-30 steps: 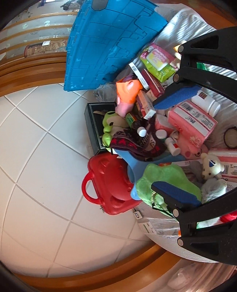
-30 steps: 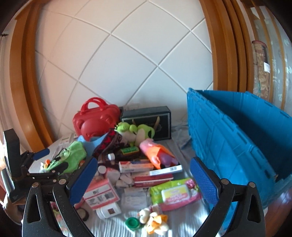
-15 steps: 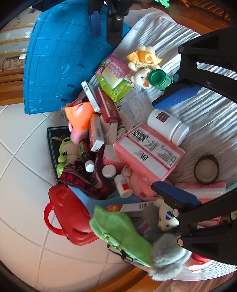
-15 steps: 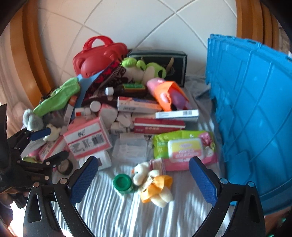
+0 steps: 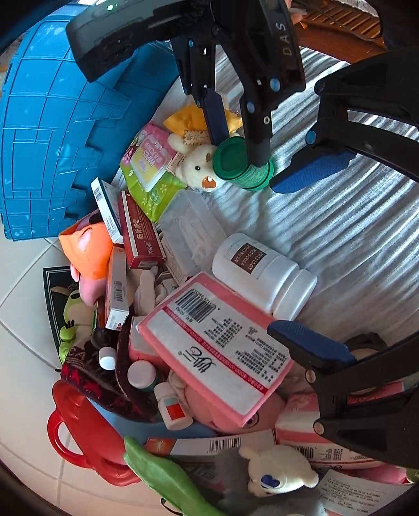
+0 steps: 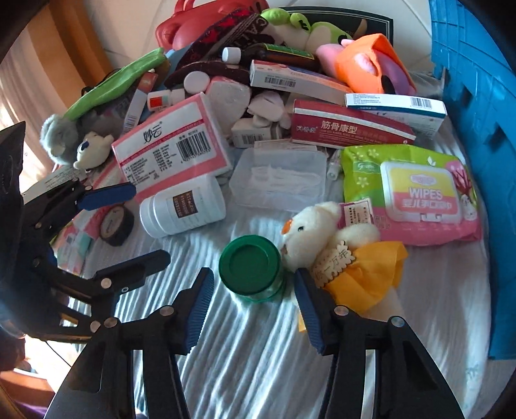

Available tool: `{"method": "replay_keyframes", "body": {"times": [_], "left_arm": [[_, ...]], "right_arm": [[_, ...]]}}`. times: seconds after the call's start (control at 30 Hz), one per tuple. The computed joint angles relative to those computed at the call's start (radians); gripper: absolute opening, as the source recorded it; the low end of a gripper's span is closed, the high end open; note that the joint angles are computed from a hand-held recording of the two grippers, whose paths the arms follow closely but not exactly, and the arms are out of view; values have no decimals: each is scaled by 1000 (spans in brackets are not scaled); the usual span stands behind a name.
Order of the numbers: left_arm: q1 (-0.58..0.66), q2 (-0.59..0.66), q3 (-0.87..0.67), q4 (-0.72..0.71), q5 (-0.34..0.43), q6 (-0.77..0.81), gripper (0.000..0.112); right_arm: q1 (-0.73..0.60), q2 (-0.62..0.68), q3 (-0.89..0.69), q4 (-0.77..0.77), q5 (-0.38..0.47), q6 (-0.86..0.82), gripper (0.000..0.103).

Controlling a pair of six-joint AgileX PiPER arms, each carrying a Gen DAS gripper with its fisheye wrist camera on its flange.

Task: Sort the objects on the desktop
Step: 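Grasp the white pill bottle with left gripper while right grasps green-lidded jar, then lift the pill bottle and green jar and carry them over the crate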

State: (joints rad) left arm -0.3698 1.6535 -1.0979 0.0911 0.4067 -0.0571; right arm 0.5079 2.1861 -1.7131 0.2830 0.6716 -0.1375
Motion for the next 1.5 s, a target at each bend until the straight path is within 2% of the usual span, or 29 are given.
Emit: {"method": "replay_keyframes", "body": {"times": [0.23,0.3,0.4,0.47,0.57,0.6,0.63,0.67,0.73,0.83,0.97,1.17,1.33,1.5], "left_arm": [[-20,68,-53,22,-16,49,81],[-15,102,-87,43,4,48,81],[47,152,-148,-140,51,232,81],[68,177,-182,-207,78,301,79],[52,210,-212,-149,80,279,70],[43,223,-222,-109,84,245,64],[42,238,-237,-98,102,232,50],[50,244,-243,-127,116,241,47],[74,231,-224,-218,111,278,47],[59,202,-184,-161,97,212,47],[47,139,-132,-152,77,206,47],[62,21,-110,-235,82,277,47],[58,-31,-199,-193,126,253,47],[40,-44,-360,-176,173,279,47]], "right_arm": [[-17,62,-56,58,9,-61,50],[-27,74,-77,76,26,-75,49],[-33,87,-105,78,49,-88,49],[-33,95,-117,75,56,-92,49],[-32,107,-134,65,66,-81,49],[-31,112,-141,57,72,-72,49],[-27,116,-147,41,74,-55,48],[-25,120,-152,32,78,-44,47],[-19,117,-149,-4,76,-2,43],[-11,84,-99,-45,41,46,42],[-10,16,-20,-59,-6,79,42],[-9,-140,87,-61,-59,75,42],[29,-221,40,-179,-89,207,42],[80,-301,-22,-408,-74,434,42]]}}
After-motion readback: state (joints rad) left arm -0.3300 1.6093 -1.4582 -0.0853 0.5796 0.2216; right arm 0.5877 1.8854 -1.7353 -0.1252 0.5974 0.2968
